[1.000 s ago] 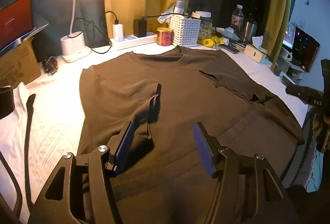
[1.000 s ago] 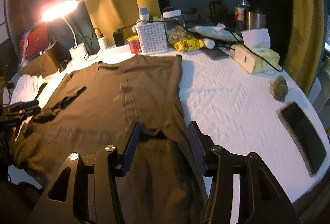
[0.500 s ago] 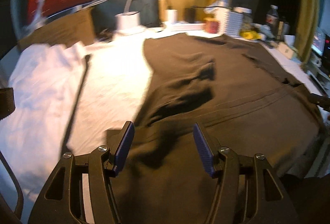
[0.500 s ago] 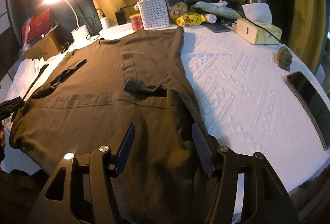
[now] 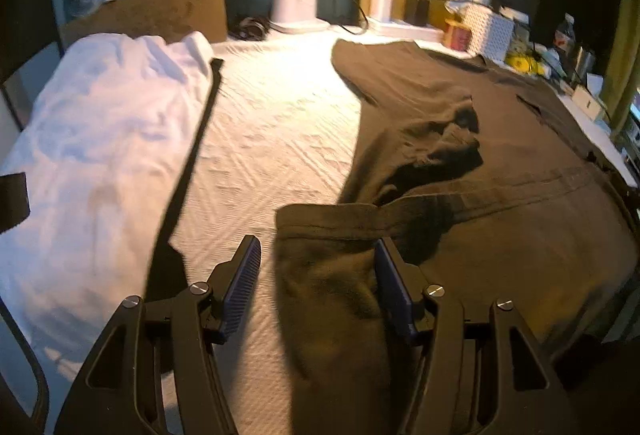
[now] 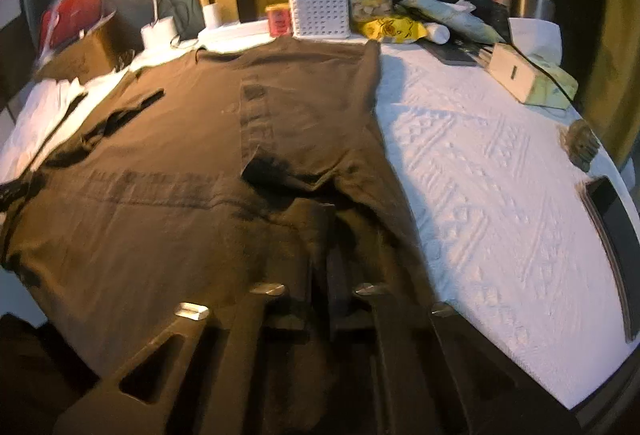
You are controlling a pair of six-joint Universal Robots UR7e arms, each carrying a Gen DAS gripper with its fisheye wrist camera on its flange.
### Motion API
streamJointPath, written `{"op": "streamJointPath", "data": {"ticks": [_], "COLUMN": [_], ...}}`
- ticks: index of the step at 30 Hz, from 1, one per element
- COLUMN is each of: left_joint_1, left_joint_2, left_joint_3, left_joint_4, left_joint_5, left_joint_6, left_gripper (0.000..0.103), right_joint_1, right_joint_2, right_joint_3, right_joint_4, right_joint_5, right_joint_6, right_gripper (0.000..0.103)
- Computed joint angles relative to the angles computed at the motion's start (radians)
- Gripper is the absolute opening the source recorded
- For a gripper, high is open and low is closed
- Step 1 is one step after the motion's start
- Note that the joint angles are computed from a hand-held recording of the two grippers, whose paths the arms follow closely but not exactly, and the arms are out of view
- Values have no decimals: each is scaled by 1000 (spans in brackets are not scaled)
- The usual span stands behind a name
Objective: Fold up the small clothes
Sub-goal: 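Grasp the hem with both grippers and lift it toward the collar, then carry the held hem over the shirt body to the collar with both grippers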
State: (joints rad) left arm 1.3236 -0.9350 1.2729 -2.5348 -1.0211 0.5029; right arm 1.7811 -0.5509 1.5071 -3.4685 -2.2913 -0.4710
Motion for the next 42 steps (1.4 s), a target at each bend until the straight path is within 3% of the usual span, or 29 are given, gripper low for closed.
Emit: {"op": "streamJointPath", "data": {"ticks": [1, 2, 5, 13, 19, 31, 42], "left_joint_1": [-2, -2, -19, -44, -61, -61, -76], "left_joint_2": [-1, -6, -23, -86, -113, -154, -120], "left_joint_3": [9, 12, 57, 141, 187, 211, 158], "left_joint_4": [-20, -9, -55, -161, -240, -256, -294], "left_joint_5": [0, -15, 10, -21, 7, -32, -60], "left_joint_6": [19, 30, 122, 214, 268, 230, 238], "left_gripper": [51, 32, 6, 4, 4, 2, 2], "right_joint_1": [5, 10, 25, 58, 72, 110, 113], "right_joint_2": [1, -1, -7, -39, -73, -103, -113], "right_joint_3": [2, 12, 43, 133, 188, 222, 200], "right_joint_4": [0, -13, -54, -185, -273, -377, -415], "right_joint_5": [-7, -10, -22, -72, -70, -66, -43], "right_joint_6": [-6, -18, -27, -44, -58, -109, -135], "right_gripper": [6, 6, 6, 6, 6, 6, 6]}}
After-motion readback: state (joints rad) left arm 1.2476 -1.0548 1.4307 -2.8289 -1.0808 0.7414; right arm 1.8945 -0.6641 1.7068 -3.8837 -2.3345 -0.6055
